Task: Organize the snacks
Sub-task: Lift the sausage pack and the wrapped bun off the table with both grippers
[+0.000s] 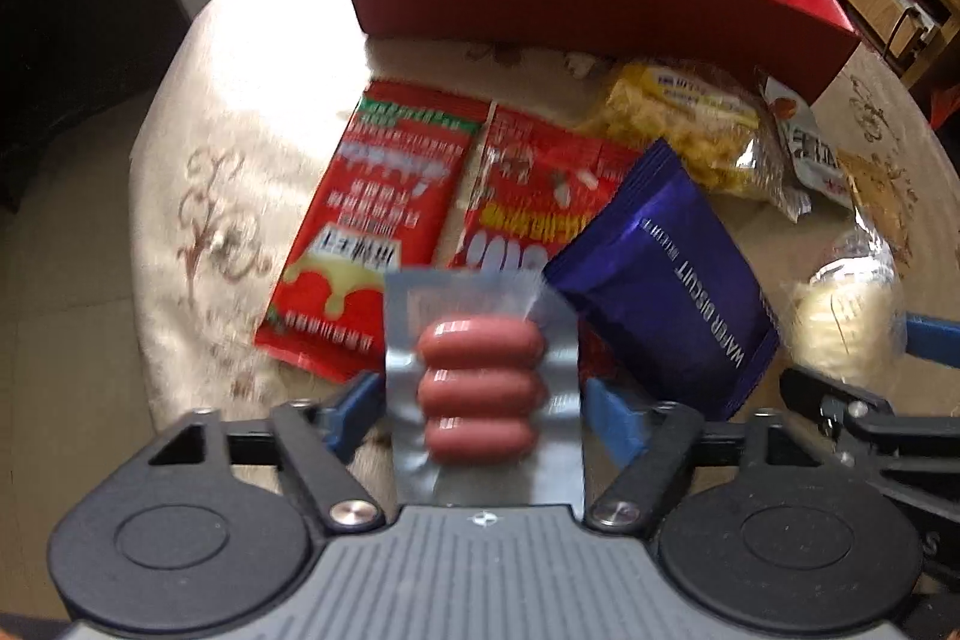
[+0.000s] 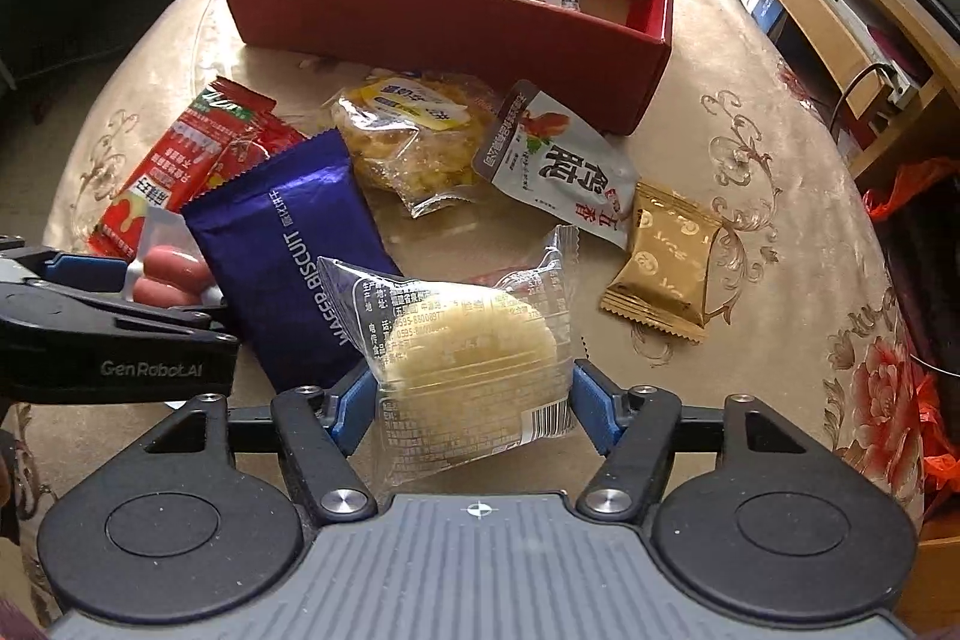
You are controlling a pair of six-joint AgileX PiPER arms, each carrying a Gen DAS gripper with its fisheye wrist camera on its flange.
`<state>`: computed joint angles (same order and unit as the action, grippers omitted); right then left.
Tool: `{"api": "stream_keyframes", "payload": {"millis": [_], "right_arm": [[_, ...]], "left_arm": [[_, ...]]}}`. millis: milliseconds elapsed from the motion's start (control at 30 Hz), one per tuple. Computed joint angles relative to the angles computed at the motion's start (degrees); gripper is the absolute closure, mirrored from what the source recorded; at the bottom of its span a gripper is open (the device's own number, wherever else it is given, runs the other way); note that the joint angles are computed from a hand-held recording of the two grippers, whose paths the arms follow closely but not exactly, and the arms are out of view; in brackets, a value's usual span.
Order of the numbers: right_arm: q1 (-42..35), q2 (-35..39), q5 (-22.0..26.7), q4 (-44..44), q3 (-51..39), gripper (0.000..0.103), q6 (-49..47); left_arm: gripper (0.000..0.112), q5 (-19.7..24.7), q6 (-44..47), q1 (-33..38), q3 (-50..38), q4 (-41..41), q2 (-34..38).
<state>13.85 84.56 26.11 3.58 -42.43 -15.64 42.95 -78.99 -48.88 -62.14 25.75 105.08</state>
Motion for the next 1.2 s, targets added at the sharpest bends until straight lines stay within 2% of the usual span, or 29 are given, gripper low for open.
{"api": "stream_keyframes", "payload": {"millis": [333,467,567,700,800,900,967,1100,1200], "right_arm": [[0.0,-0.9,0.6,0.8,0.5,0.029,-1.5],[0.3,-0.5,0.6,0.3,0.5,0.029,-1.2],[0.1,-0.1,0.5,0.8,0.4,0.028,-1.8],[0.2,0.8,0.4,1.0,0.2,0.025,-2.2],[0.8,1.9,0.2,-0.1,-0.1,0.022,-1.0],[0.2,2.2,0.5,1.6,-0.6,0.022,-2.2],[0.0,2.1,0.5,1.7,-0.5,0.023,-2.4],[0.6,0.9,0.3,-0.8,0.2,0.028,-0.3],[0.4,-0.2,0.4,-1.1,0.6,0.030,0.0]], "left_arm": [[0.047,-3.0,-2.9,-1.9,7.4,-1.4,-5.4],[0.046,-0.6,-2.2,-3.2,5.4,-0.3,-3.9],[0.034,2.3,-2.9,-4.6,3.3,1.8,-1.9],[0.019,3.8,-4.1,-5.2,2.3,3.6,-0.1],[0.015,2.0,-5.6,-4.7,4.0,3.5,-0.7],[0.017,-1.0,-6.8,-3.9,6.5,3.0,-2.1],[0.022,-0.8,-7.0,-4.3,6.5,3.0,-2.3],[0.047,0.0,-6.8,-5.8,5.5,3.1,-2.8],[0.047,0.8,-6.5,-6.7,4.6,3.0,-2.4]]}}
